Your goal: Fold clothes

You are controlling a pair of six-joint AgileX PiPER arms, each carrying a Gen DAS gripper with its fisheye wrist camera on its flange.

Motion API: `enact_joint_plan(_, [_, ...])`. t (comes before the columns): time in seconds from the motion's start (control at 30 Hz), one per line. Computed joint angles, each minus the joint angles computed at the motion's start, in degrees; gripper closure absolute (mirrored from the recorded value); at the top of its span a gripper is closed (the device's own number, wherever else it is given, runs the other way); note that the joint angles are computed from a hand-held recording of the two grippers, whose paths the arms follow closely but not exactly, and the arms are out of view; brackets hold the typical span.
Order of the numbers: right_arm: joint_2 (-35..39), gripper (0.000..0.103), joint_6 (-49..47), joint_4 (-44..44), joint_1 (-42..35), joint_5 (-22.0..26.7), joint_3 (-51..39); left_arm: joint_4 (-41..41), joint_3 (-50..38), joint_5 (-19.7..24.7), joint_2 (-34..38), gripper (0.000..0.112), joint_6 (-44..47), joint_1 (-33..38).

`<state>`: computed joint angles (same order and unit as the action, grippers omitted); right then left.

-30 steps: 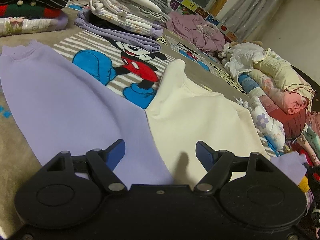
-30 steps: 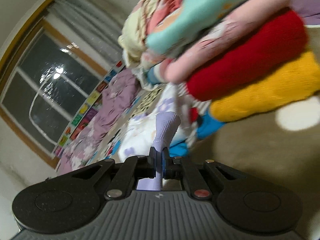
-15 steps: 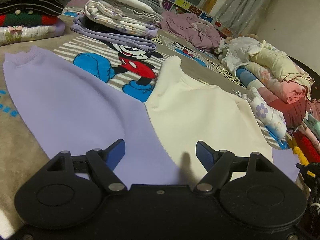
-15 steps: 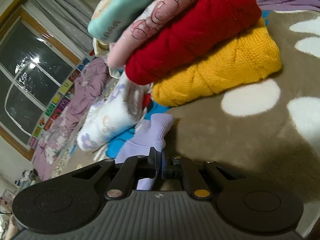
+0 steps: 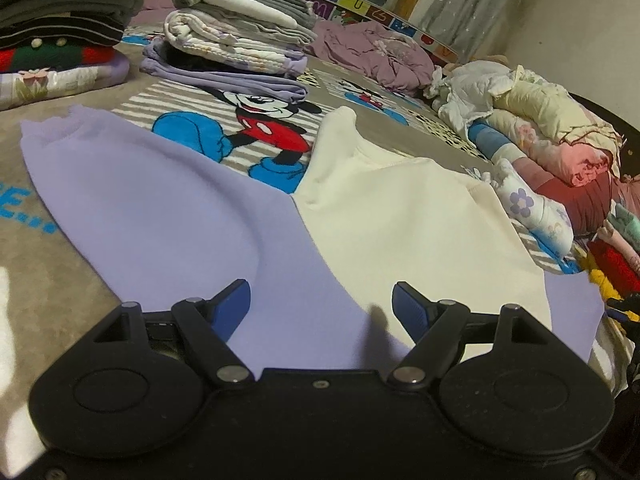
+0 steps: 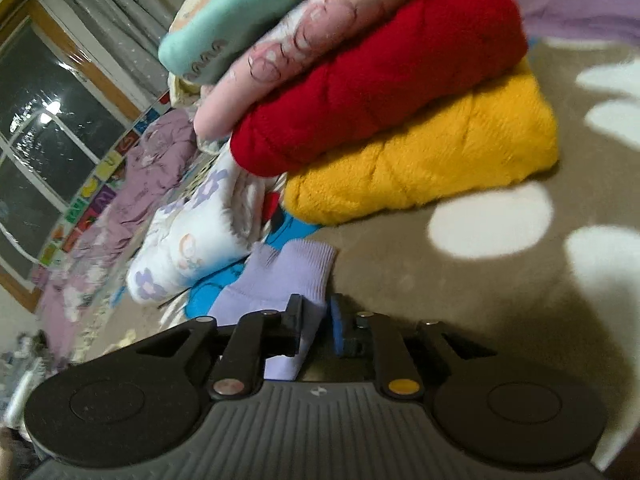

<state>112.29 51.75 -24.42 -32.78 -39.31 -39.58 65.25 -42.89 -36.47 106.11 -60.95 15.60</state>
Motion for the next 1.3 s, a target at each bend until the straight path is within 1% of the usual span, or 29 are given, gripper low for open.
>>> enact_joint_plan(0.07, [-2.92, 0.08, -11.45, 11.46, 3.05, 0.12, 2.79, -0.44, 0.27, 0.12, -0.39, 0.034, -0.06, -0.02])
enact_joint_plan(0.1, [-4.06, 0.08, -16.92, 15.66, 4.5, -0.83, 4.09, -0.8, 0.41, 0.11, -0.49, 0.034, 0.04, 0.01])
enact_joint_plan(0.13, [-5.06, 0.08, -20.61, 17.56, 5.93, -2.67, 5.32, -1.17, 0.55, 0.1, -0.6, 0.034, 0.15, 0.04])
enact_joint_plan(0.17, [-5.17, 0.08, -22.01, 17.18, 7.03, -4.16, 5.67, -1.5, 0.66, 0.09, -0.67, 0.034, 0.22, 0.08])
enact_joint_plan(0.2, [-5.24, 0.08, -21.75, 14.5, 7.35, -5.46, 5.8, -1.66, 0.66, 0.11, -0.62, 0.034, 0.18, 0.12])
enact_joint_plan(0.3, [-3.89, 0.08, -17.59, 1.63, 7.44, -3.66, 2.04, -2.28, 0.78, 0.22, -0.62, 0.034, 0.4, 0.11])
enact_joint_plan(0.4, [-1.25, 0.08, -11.01, -7.6, 6.65, -1.4, -3.4, -2.45, 0.79, 0.45, -0.59, 0.034, 0.98, 0.01])
enact_joint_plan(0.43, [-0.18, 0.079, -8.8, -9.41, 6.3, -0.16, -5.51, -2.58, 0.81, 0.64, -0.56, 0.034, 1.47, -0.09])
enact_joint_plan(0.47, [1.03, 0.078, -5.67, -11.55, 5.97, 2.67, -8.33, -2.68, 0.78, 0.77, -0.5, 0.034, 1.87, -0.16])
enact_joint_plan(0.5, [2.35, 0.078, -0.55, -15.42, 5.69, 6.66, -11.66, -2.83, 0.78, 0.83, -0.42, 0.034, 2.32, -0.21])
enact_joint_plan(0.57, [5.79, 0.078, 7.71, -22.74, 3.81, 10.37, -17.04, -2.65, 0.66, 0.67, -0.19, 0.034, 2.85, -0.1])
enact_joint_plan(0.6, [6.76, 0.078, 10.45, -25.09, 2.51, 9.37, -18.19, -2.22, 0.57, 0.44, -0.08, 0.034, 2.76, 0.17])
enact_joint_plan(0.67, [6.88, 0.077, 12.06, -25.17, 0.24, 6.45, -18.4, -1.53, 0.25, 0.2, 0.11, 0.034, 2.1, 0.5])
enact_joint_plan(0.73, [6.49, 0.074, 10.71, -23.65, -2.15, 1.21, -16.68, -1.2, 0.06, 0.1, 0.22, 0.034, 1.76, 0.59])
enact_joint_plan(0.77, [6.3, 0.073, 10.11, -24.05, -2.96, -0.52, -15.99, -1.12, 0.02, 0.11, 0.25, 0.034, 1.77, 0.58])
enact_joint_plan(0.83, [7.16, 0.073, 8.6, -26.43, -4.93, -7.13, -14.51, -1.46, 0.23, 0.42, 0.12, 0.034, 2.7, 0.35])
enact_joint_plan(0.87, [7.07, 0.073, 8.72, -27.81, -5.35, -8.52, -13.99, -1.61, 0.3, 0.59, 0.07, 0.034, 3.05, 0.21])
enact_joint_plan(0.9, [7.04, 0.073, 8.98, -29.6, -5.14, -7.62, -14.15, -1.32, 0.22, 0.61, 0.02, 0.034, 2.59, 0.25])
enact_joint_plan(0.93, [7.19, 0.073, 8.21, -30.49, -4.07, -4.43, -14.75, -1.01, 0.12, 0.62, -0.04, 0.034, 2.1, 0.28])
enact_joint_plan(0.97, [7.57, 0.075, 5.75, -29.48, -2.35, 1.05, -15.45, -0.69, 0.02, 0.64, -0.09, 0.034, 1.6, 0.32])
enact_joint_plan(1.0, [6.96, 0.091, 4.14, -26.45, -1.14, 4.8, -15.4, -0.37, -0.08, 0.65, -0.15, 0.034, 1.11, 0.36])
enact_joint_plan(1.03, [6.78, 0.094, 1.18, -22.42, -0.52, 6.26, -14.9, -0.05, -0.18, 0.67, -0.2, 0.034, 0.62, 0.4])
enact_joint_plan(1.07, [5.93, 0.09, -0.61, -17.88, -0.33, 5.95, -13.58, 0.3, -0.28, 0.64, -0.26, 0.034, 0.1, 0.47])
enact_joint_plan(1.1, [4.88, 0.083, -2.0, -15.22, -0.85, 3.36, -11.48, 0.73, -0.37, 0.43, -0.35, 0.034, -0.52, 0.7])
enact_joint_plan(1.17, [3.19, 0.075, -4.66, -11.29, -2.27, -3.28, -6.79, 1.16, -0.39, 0.1, -0.48, 0.034, -1.12, 1.04])
enact_joint_plan(1.2, [2.65, 0.072, -5.19, -11.45, -3.15, -4.73, -5.46, 1.46, -0.44, -0.04, -0.46, 0.034, -1.39, 1.17])
enact_joint_plan(1.23, [1.98, 0.072, -5.73, -11.67, -3.92, -6.31, -3.74, 1.7, -0.48, -0.12, -0.46, 0.034, -1.61, 1.27])
enact_joint_plan(1.27, [1.48, 0.07, -6.18, -12.84, -4.23, -5.61, -3.29, 1.75, -0.46, 0.03, -0.48, 0.034, -1.6, 1.19])
enact_joint_plan(1.3, [1.5, 0.067, -8.93, -12.99, -3.56, -2.61, -3.34, 1.79, -0.44, 0.17, -0.51, 0.034, -1.6, 1.11])
